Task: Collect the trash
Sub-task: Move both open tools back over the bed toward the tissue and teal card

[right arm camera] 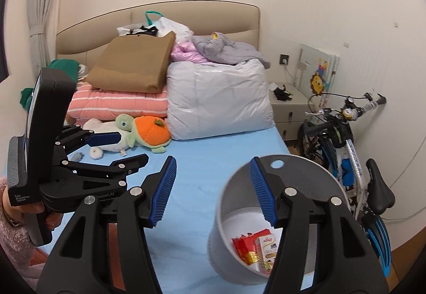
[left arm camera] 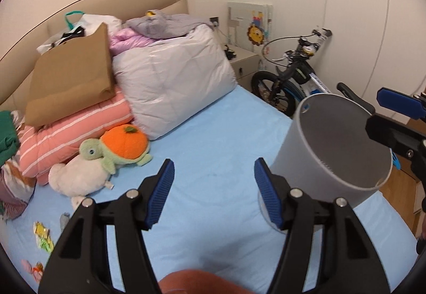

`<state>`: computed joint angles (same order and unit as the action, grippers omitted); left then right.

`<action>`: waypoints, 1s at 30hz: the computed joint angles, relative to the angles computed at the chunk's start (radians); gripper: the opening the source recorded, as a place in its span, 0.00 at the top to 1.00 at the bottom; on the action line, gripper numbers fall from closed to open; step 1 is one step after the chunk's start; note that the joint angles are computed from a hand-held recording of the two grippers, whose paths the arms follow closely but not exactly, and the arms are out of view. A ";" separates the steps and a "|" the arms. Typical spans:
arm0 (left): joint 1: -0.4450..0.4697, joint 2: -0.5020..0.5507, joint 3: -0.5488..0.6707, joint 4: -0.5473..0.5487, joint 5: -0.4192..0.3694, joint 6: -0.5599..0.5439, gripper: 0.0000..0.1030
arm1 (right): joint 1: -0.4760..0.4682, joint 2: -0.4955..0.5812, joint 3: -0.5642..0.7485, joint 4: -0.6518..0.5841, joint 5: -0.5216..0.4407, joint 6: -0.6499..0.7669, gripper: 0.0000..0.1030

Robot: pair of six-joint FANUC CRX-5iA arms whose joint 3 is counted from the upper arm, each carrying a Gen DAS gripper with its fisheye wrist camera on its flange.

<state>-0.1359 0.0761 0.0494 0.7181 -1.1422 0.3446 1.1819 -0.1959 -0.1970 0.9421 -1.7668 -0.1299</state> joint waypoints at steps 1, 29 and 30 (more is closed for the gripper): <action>0.023 -0.002 -0.001 -0.007 0.015 0.011 0.36 | -0.017 0.016 0.010 0.006 0.045 0.025 0.46; 0.580 0.216 0.199 -0.336 0.261 0.441 0.35 | -0.263 0.783 0.823 -0.308 0.876 0.715 0.41; 0.587 0.233 0.210 -0.346 0.261 0.450 0.34 | -0.263 0.814 0.866 -0.336 0.870 0.741 0.41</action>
<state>0.4514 0.3089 0.2589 0.3724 -0.8811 0.7950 0.9187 0.6186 0.6694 0.6065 -0.8965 0.6111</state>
